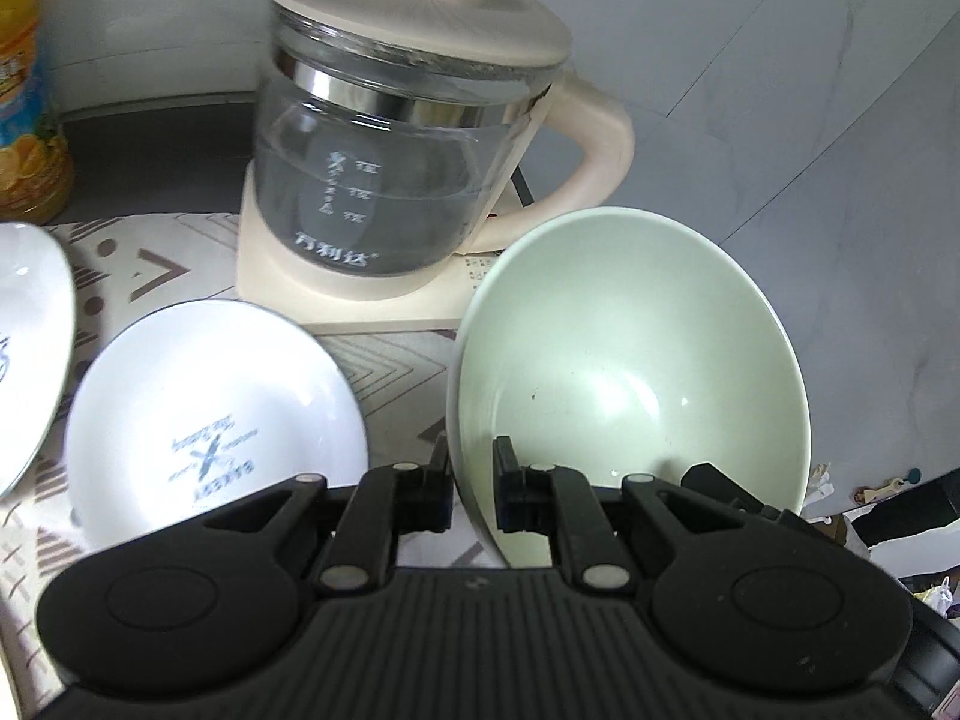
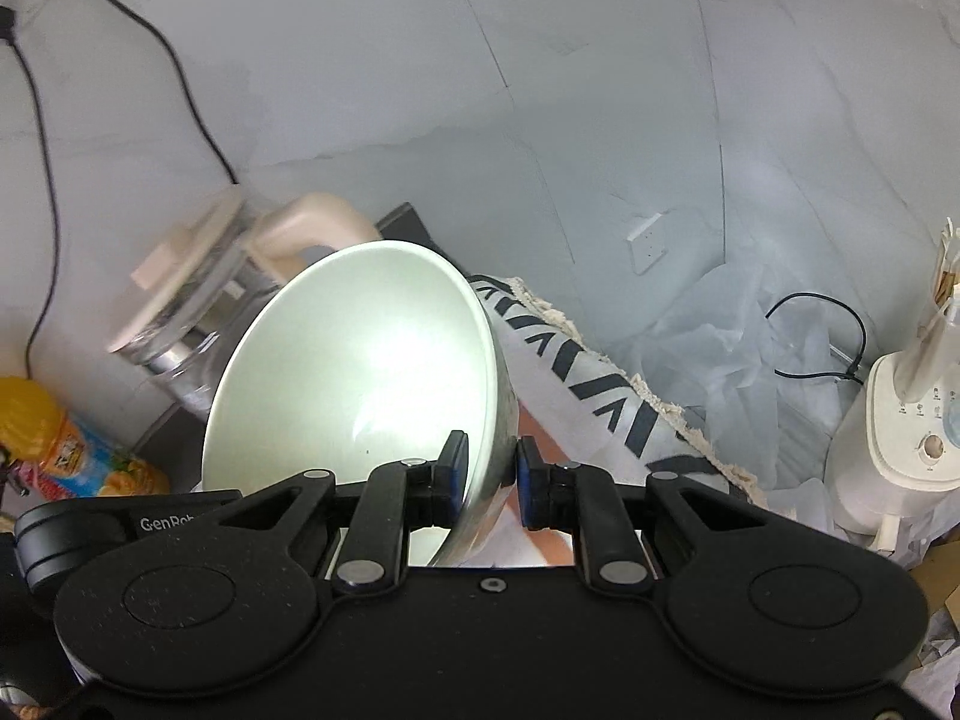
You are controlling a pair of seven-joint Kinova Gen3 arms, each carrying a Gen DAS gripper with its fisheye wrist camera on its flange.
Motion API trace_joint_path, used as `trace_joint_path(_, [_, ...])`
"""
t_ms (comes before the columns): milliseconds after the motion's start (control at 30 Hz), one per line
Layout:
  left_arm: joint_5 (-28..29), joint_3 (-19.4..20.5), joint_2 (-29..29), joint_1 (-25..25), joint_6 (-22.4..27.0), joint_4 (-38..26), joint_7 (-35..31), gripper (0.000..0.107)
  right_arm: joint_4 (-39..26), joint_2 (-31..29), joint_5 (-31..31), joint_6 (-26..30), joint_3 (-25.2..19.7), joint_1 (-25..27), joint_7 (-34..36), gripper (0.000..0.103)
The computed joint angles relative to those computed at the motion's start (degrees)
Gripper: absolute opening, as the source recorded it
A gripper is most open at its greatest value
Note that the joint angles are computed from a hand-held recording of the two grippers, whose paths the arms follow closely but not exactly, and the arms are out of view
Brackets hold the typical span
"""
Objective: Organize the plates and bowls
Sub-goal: 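Lift the small green bowl and carry it over the bowl stack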
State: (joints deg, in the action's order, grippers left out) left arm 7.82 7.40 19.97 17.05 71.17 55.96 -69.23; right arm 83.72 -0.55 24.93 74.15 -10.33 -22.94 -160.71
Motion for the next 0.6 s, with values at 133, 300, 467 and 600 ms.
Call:
trace_joint_path(133, [0.32, -0.17, -3.55, -0.61, -1.40, 4.15, -0.12, 0.011, -0.62, -1.22, 1.01, 1.84, -1.63, -1.33, -1.55, 0.017])
trace_joint_path(300, [0.39, -0.33, -7.87, -1.64, -1.83, 8.12, 0.37, 0.011, -1.90, -2.13, 2.26, 4.29, -3.76, -3.08, -3.01, 0.018])
trace_joint_path(467, [0.72, -0.48, -11.95, -3.17, -1.56, 11.54, 0.08, 0.011, -3.20, -2.34, 3.07, 6.48, -5.63, -5.26, -3.73, 0.018])
trace_joint_path(600, [1.18, -0.66, -14.95, -4.41, -1.34, 14.38, -0.40, 0.011, -3.56, -2.59, 3.44, 7.64, -6.93, -6.95, -5.20, 0.018])
